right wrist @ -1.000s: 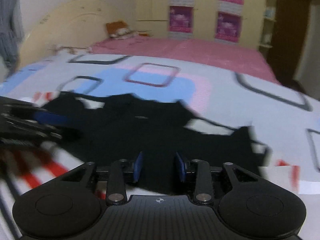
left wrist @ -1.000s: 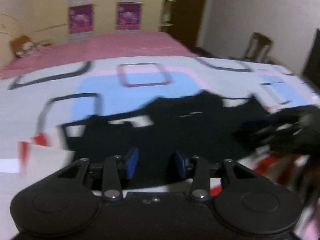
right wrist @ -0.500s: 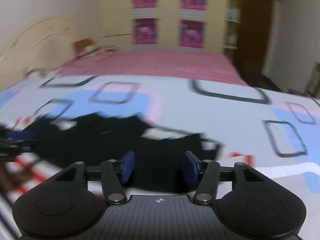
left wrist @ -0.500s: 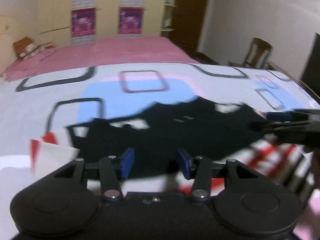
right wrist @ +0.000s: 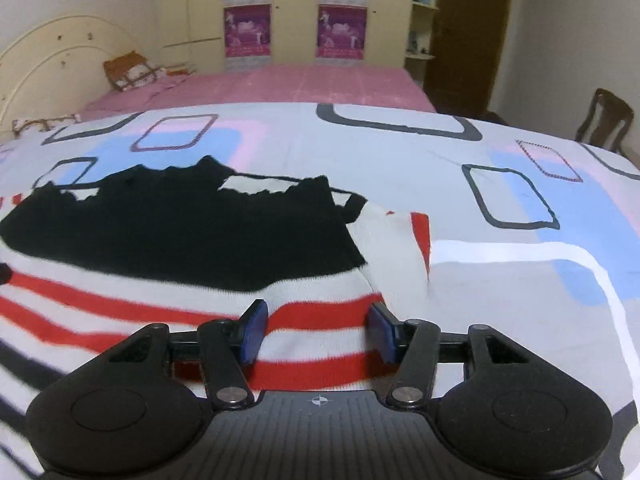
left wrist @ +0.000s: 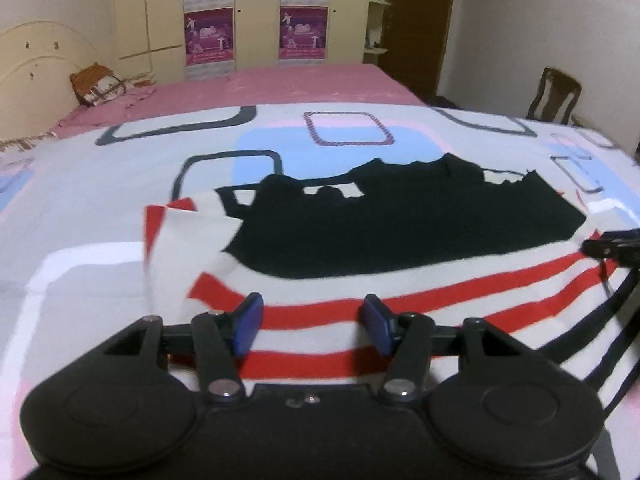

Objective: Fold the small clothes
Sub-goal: 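Open both grippers and smooth the flipped sweater flat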

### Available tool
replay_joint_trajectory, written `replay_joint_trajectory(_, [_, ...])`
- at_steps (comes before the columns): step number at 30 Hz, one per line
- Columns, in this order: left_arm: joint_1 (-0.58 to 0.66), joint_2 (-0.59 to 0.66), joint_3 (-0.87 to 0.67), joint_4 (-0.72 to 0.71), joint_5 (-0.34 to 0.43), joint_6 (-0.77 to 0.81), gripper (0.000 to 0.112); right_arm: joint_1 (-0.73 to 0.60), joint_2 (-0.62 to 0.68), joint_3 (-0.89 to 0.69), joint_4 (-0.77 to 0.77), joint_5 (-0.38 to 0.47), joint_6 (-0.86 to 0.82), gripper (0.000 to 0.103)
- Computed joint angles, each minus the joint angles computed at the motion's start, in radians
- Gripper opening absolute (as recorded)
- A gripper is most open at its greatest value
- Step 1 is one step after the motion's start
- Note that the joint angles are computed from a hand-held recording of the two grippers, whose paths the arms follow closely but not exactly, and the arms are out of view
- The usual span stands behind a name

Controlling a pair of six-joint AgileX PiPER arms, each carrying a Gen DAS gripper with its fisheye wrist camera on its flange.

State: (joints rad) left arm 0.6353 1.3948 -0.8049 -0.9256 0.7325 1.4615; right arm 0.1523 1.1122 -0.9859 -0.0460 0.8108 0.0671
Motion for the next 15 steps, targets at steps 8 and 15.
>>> replay_joint_trajectory(8, [-0.104,-0.183,0.137,-0.03,0.129,-0.04,0.054,0.345,-0.077,0.002,-0.009,0.034,0.128,0.054])
replay_joint_trajectory(15, [-0.096,-0.265,0.203,-0.037,0.113,-0.03,0.057,0.472,-0.061,-0.001,-0.153,0.101,0.288,0.054])
